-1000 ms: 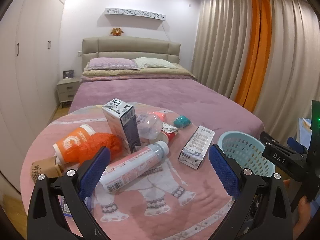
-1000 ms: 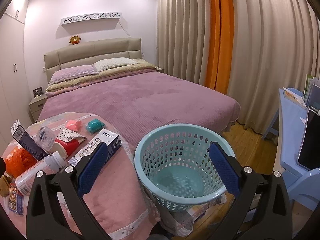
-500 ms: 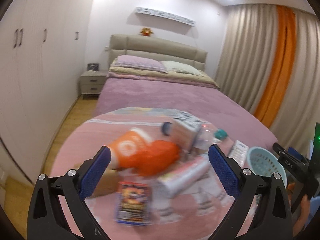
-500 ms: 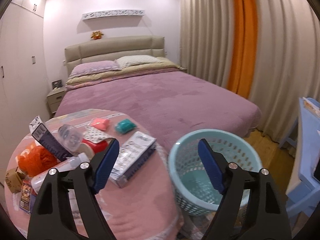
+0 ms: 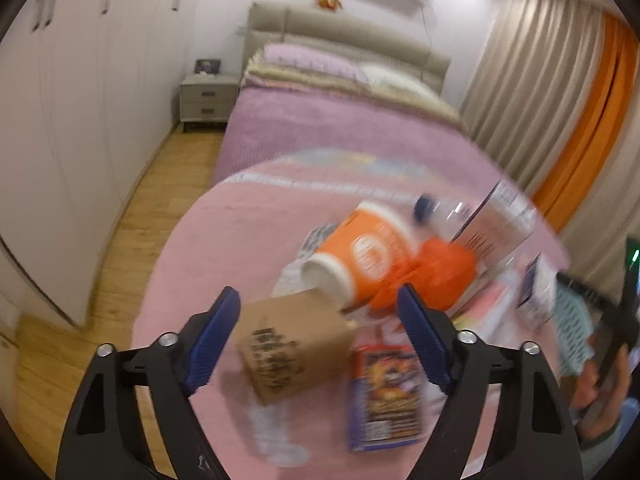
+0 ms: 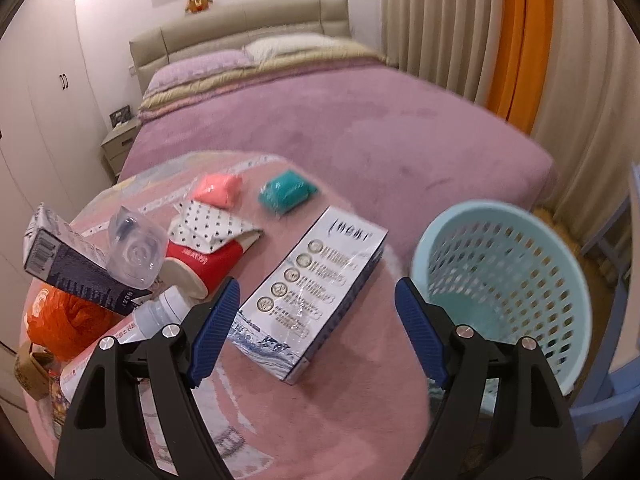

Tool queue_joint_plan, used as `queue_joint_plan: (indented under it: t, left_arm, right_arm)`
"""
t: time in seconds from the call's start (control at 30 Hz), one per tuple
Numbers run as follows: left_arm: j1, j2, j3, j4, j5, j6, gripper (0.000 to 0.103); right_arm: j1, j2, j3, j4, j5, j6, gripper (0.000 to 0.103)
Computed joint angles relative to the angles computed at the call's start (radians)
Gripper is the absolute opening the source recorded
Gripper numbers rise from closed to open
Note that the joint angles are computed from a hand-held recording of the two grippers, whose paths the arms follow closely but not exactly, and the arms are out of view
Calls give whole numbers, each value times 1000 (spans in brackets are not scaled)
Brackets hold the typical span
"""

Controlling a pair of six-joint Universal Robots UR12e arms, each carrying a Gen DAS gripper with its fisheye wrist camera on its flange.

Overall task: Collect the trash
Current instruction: 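Grasp the white milk carton with the right gripper while the left gripper grasps the brown paper sleeve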

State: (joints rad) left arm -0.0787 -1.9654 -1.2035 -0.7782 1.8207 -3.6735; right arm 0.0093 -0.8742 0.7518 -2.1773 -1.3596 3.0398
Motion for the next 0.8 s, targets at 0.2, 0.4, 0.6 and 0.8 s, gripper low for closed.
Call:
queue_joint_plan:
  t: [0.2, 0.4, 0.6, 0.8]
  left_arm:
    - [35, 37, -76, 54, -120, 101, 83]
    - [50, 26, -91, 24, -201, 166, 81]
    - [48, 30, -109, 33, -218, 186, 67]
    - [33, 35, -120, 39, -188, 188, 53]
  right_arm:
    - [4, 56, -94, 132, 23, 45, 77]
    - [21, 105, -180, 211, -19, 83, 82]
    - [28, 157, -270, 324, -13, 99, 82]
    - [39, 161, -265, 297, -48, 99, 78]
